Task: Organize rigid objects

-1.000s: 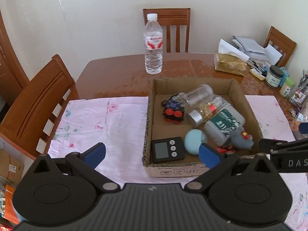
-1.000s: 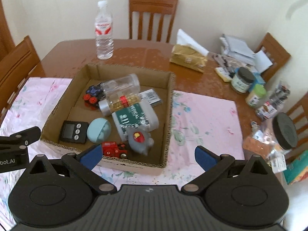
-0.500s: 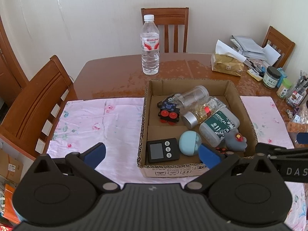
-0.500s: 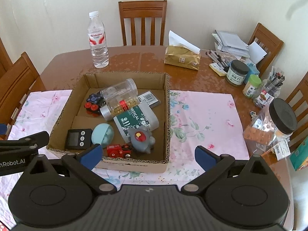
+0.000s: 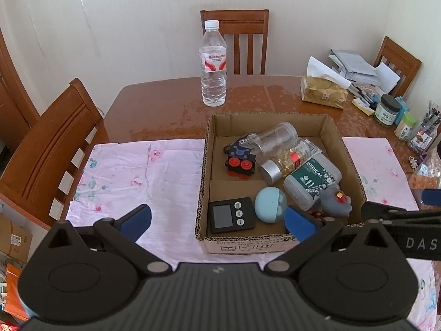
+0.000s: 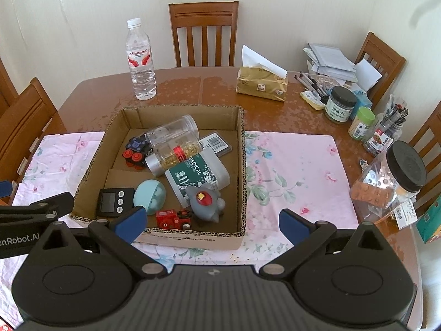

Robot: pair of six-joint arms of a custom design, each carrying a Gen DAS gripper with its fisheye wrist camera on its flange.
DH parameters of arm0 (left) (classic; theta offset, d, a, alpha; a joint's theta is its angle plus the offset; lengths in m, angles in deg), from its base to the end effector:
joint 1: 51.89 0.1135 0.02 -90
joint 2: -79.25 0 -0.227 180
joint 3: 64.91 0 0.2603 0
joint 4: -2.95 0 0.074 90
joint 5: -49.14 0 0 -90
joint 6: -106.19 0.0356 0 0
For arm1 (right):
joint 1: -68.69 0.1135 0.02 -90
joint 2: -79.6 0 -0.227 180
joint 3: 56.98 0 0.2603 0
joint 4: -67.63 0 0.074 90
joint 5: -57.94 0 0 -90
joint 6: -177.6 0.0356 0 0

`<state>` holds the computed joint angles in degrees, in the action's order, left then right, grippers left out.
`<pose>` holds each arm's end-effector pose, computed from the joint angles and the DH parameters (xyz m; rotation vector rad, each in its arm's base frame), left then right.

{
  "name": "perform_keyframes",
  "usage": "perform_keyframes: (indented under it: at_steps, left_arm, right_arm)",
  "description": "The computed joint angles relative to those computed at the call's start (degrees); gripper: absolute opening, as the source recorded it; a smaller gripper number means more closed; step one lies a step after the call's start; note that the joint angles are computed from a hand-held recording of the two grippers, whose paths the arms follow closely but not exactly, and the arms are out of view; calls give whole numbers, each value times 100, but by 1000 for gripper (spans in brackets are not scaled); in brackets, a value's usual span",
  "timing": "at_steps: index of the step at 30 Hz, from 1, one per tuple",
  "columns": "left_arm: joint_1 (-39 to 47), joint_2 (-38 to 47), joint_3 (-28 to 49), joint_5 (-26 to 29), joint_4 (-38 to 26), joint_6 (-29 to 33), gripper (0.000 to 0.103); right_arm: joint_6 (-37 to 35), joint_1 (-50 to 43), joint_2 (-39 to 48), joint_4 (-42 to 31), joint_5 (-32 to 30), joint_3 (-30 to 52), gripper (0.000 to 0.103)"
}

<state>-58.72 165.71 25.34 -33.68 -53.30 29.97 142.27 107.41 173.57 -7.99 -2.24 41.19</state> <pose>0.3294 -0.0439 0.2706 0.4954 2.4292 -0.1042 0.2676 0.1918 0.2596 0.4623 2.5019 -0.1616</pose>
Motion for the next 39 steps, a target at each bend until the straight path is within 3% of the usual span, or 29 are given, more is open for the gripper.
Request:
perform_keyframes:
  at_steps: [39]
  left_arm:
    - [-61,52,140,-111,-182,-78,102]
  right_arm:
    - [-55,-61,-10,-43,-6,40,103]
